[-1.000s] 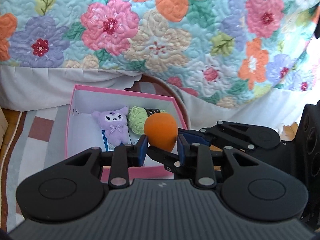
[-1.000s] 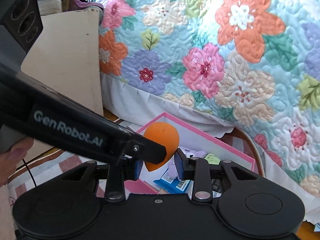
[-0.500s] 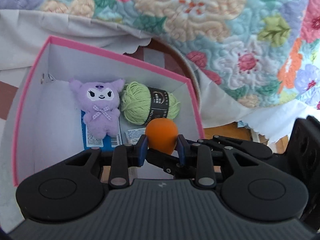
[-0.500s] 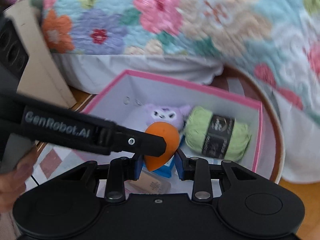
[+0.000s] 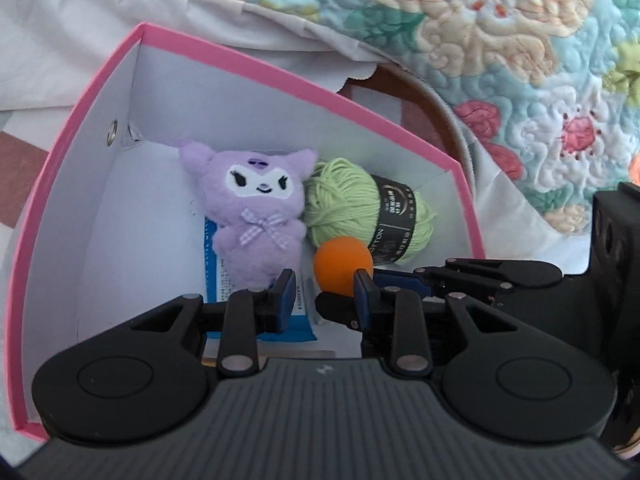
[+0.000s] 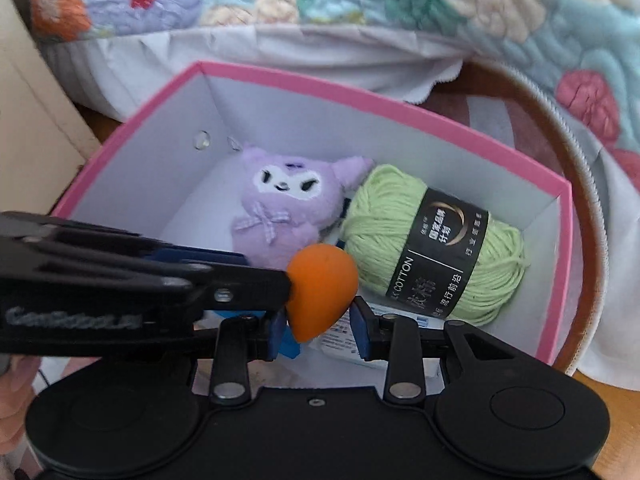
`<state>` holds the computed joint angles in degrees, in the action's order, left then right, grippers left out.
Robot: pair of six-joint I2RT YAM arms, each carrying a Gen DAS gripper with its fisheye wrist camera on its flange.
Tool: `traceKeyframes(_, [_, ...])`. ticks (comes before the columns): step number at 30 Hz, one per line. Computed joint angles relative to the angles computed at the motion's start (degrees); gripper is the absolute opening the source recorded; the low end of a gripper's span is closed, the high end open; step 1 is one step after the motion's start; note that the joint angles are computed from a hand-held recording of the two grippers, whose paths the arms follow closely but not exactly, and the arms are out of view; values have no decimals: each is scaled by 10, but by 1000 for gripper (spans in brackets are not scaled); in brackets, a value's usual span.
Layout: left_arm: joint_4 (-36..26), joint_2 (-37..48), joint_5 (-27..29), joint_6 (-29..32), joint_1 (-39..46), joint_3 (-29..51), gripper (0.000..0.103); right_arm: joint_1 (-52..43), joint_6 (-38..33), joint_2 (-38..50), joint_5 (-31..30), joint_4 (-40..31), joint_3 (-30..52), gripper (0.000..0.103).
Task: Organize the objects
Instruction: 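Lower the sponge into the box, open the left tool, withdraw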
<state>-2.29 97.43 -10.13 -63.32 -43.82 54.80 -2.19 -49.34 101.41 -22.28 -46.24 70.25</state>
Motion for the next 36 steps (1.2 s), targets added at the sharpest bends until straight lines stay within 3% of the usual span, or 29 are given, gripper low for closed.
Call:
traceKeyframes(7, [10,4,1,3,2,-6,29,4,-38,-31,6,21,-41,40])
traceKeyframes(10, [6,4,-3,2,0,-5,29,5,-39,-37,11,29,-47,49])
traceKeyframes(13, [-6,-3,-2,2,1,-3,29,-7,-46,-47,-1,30,-52,50])
traceKeyframes(18, [-71,-10,-15,12,-3,27,29,-39,-64,-72,-31,8,-57,58])
traceKeyframes(24, [-133,-26,-24,11,-15,49,32,-66,-92,-98,-54,-2,-78,59])
traceKeyframes(31, [-237,-57,-53,9,-45,92,37,-110,-125,-133,-107,-73,-64,59])
traceKeyframes(36, [-343,-77,-85,15,-77,157,41,-158,-190,-175,-154,-175,-25,60])
